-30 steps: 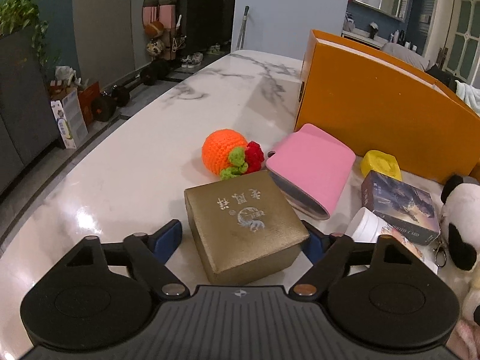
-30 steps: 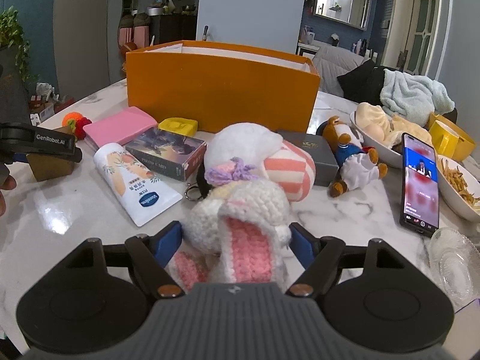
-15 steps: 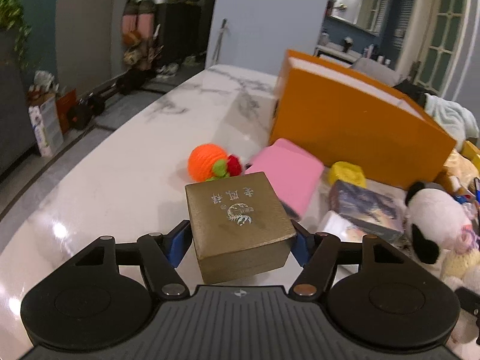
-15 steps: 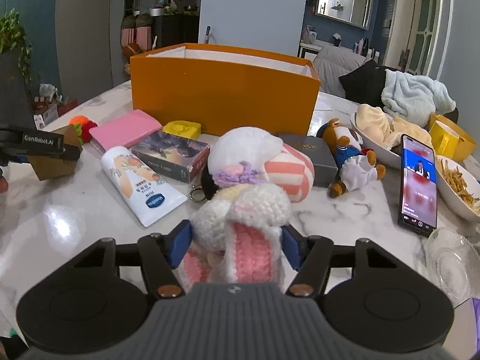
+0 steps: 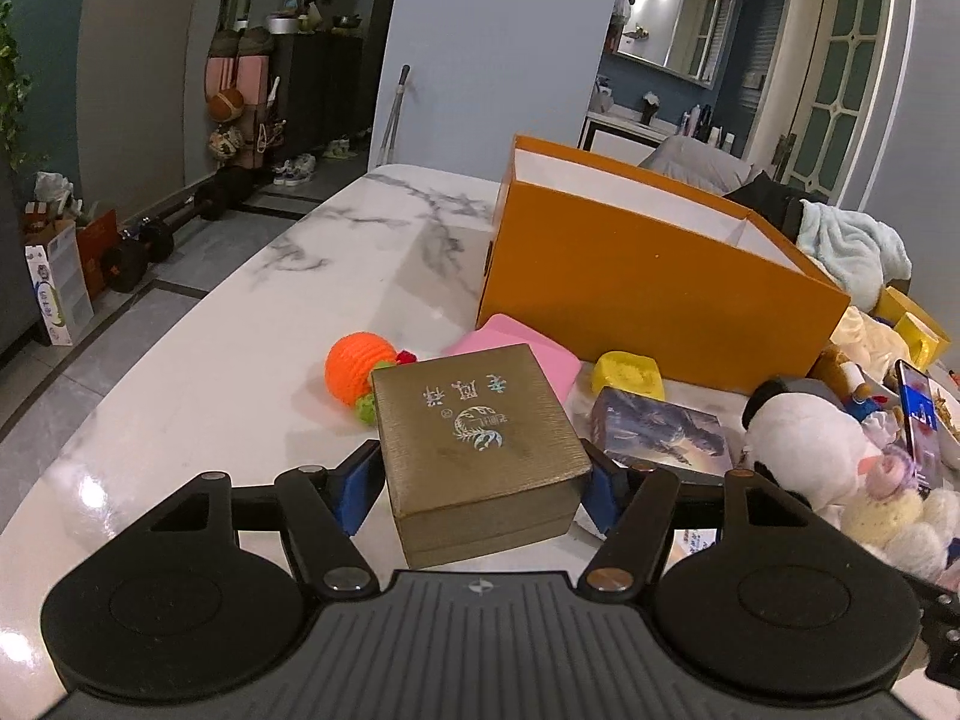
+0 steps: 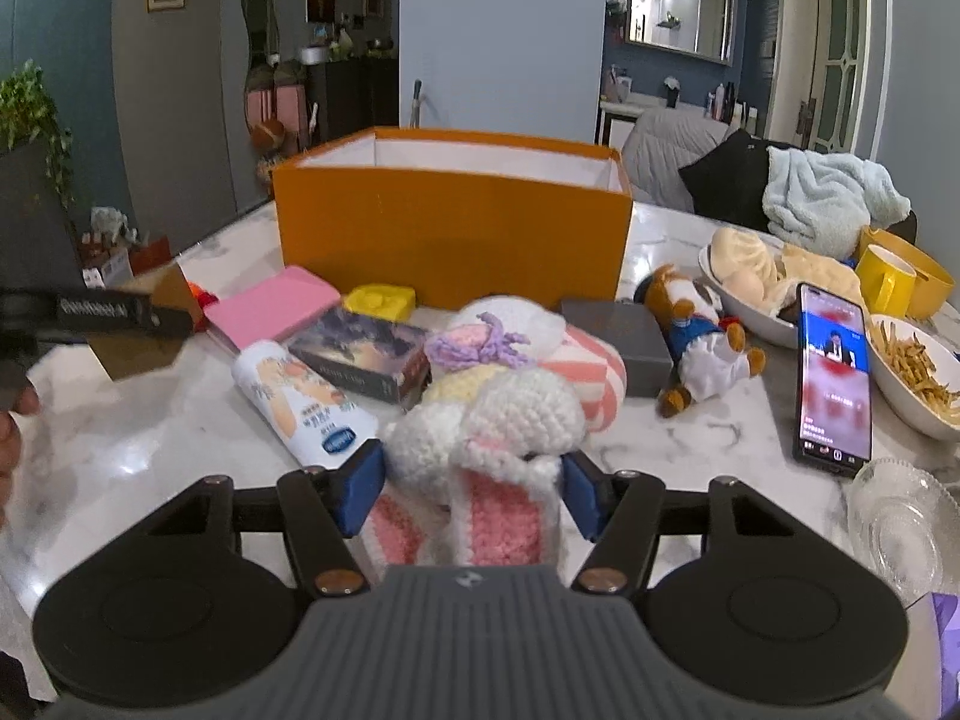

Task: Organize objects
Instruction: 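Carry the gold box and crocheted bunny with both tools over the orange box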

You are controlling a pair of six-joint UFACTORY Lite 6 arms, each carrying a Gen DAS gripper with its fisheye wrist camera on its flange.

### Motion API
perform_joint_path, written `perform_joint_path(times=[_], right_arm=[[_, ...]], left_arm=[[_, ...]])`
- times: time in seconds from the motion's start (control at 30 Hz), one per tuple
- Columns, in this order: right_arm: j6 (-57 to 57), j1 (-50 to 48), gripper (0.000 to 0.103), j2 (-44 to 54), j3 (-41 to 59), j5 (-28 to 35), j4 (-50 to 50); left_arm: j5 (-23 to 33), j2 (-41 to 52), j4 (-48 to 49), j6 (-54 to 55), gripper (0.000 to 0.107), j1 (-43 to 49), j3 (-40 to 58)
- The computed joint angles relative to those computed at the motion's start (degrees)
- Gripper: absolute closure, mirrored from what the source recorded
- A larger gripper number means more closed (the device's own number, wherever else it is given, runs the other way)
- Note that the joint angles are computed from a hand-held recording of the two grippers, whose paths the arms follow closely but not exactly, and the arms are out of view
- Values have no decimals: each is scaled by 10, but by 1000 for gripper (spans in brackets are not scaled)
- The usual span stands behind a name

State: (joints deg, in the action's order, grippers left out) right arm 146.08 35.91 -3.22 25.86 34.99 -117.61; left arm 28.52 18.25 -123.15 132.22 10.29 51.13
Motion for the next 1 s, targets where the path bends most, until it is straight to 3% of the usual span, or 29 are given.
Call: perform_joint_path(times=[0.27, 0.5, 0.9, 1.0], right_arm=[[-5, -6, 39, -3, 8, -4, -4], [-60, -38, 39, -3, 69, -21, -19], [-168, -166, 39, 63, 276, -130, -42], [-213, -196, 39, 105, 362, -167, -21]], left_arm=[[4, -7, 20, -26, 29, -20, 21], [1, 0, 99, -122, 29, -51, 99], [-24, 156, 452, -451, 29, -108, 434], [-1, 224, 563, -582, 29, -116, 558]])
